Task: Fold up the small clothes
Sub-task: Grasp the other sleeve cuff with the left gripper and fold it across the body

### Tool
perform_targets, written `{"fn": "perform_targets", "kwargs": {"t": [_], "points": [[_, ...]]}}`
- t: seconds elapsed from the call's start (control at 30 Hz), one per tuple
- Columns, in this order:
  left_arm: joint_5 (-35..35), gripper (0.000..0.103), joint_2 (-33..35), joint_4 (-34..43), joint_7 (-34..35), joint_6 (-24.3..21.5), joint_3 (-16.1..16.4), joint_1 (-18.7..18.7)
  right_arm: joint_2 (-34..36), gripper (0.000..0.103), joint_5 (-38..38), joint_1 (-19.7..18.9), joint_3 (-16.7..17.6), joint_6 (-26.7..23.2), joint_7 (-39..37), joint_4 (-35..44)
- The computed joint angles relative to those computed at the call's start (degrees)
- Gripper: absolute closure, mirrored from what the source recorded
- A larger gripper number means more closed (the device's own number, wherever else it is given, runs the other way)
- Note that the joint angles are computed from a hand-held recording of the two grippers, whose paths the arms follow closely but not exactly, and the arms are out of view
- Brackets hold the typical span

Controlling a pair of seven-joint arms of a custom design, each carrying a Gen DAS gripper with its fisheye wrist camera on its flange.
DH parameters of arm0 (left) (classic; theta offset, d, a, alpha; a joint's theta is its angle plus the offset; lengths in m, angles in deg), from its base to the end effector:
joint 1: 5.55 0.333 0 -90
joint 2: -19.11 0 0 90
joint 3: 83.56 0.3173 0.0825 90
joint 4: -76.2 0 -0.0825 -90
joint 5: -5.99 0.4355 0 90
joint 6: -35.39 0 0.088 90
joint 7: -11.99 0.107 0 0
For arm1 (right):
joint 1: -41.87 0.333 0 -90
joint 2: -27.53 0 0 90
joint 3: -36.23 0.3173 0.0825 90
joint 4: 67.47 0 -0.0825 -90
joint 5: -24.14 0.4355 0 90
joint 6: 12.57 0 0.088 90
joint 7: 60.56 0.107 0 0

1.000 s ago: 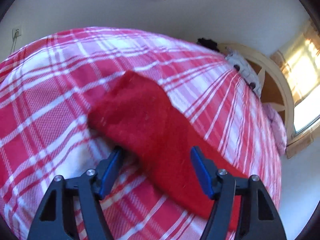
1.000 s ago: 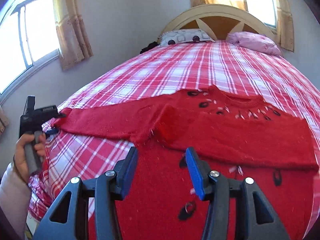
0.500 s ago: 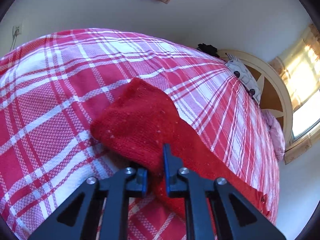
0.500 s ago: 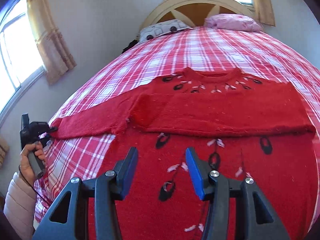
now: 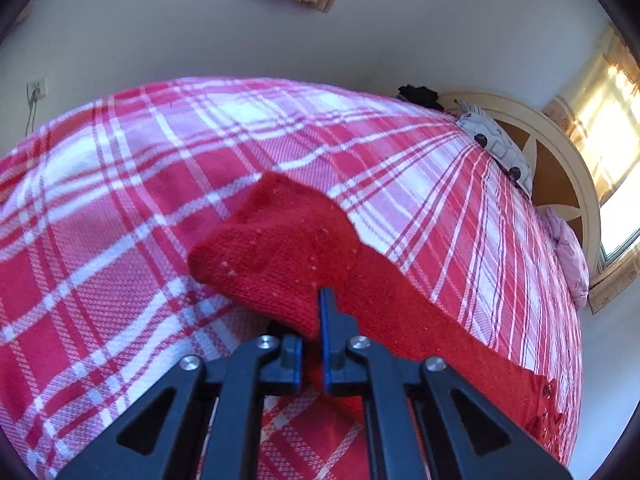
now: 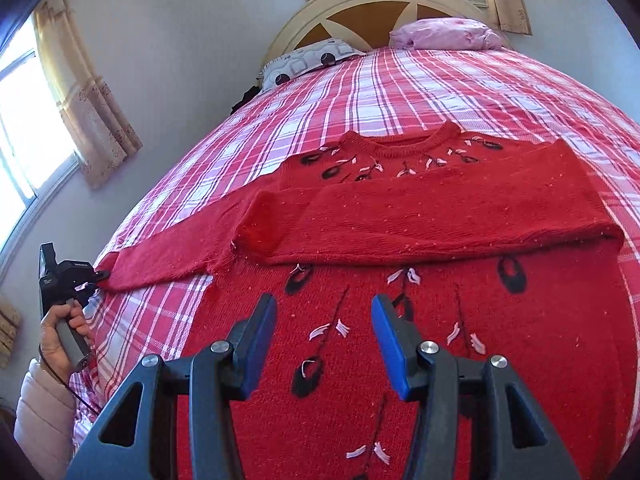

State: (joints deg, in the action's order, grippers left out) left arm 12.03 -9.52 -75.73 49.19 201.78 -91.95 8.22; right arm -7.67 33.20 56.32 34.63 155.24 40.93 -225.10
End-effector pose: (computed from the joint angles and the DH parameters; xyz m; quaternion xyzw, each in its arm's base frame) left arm 0.4662 0.0369 0.4597 -0.8799 0.3004 -0.3137 0.1930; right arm 0.4253 0.0869 0.4625 -0.6121 0.6893 -0.1631 0.3515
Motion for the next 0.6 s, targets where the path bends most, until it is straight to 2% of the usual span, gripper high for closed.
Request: {"fn": "perform_targets", "kwargs": {"t": [0.1,0.17,0.23,0.4,0.47,0.5,0.57,0.6], "points": [[2.7,0.094,0.4,1.3,-0.7,-2.7,-2.2,1.8,0.5,0.052,0.5,1.1,-0.8,0.1,-1.0,0.2],[2.4,0.090,1.3,1.9,-1.9,-4.7,-1.5,1.3,0.4,0.052,0.5,1.2,-0.6,0.5,-1.3,0.0],[2.2,0.089,0.7,0.5,-2.9,-2.3,-0.8,0.9,0.4,0.052,0.3,1.2,-0.6,0.3,-1.9,0.1],[4.2,0.088,0.5,0.4,-1.4,-2.4,-0.9,1.2,1.8,0.053,0.6,1.7,-1.3,1.1,-3.4,1.3],[4.6,0.088,0.8,0.8,-1.4,-2.7,-1.0,1.4,4.8,0.065,2.0,4.4,-3.5,2.5,-5.7,4.0],[4.6,0.088,1.0,1.0,-1.7,-2.6,-1.1,1.5,7.6,0.069,4.2,7.9,-6.5,3.1,-8.7,6.5],[4.3,0.089,1.3,1.1,-2.6,-2.1,-1.0,1.5,12.5,0.095,7.6,11.0,-8.6,2.3,-11.8,11.2],[4.0,0.089,1.3,0.9,-2.9,-1.8,-0.8,1.3,14.9,0.095,10.8,13.9,-10.7,1.5,-14.7,13.7]]}}
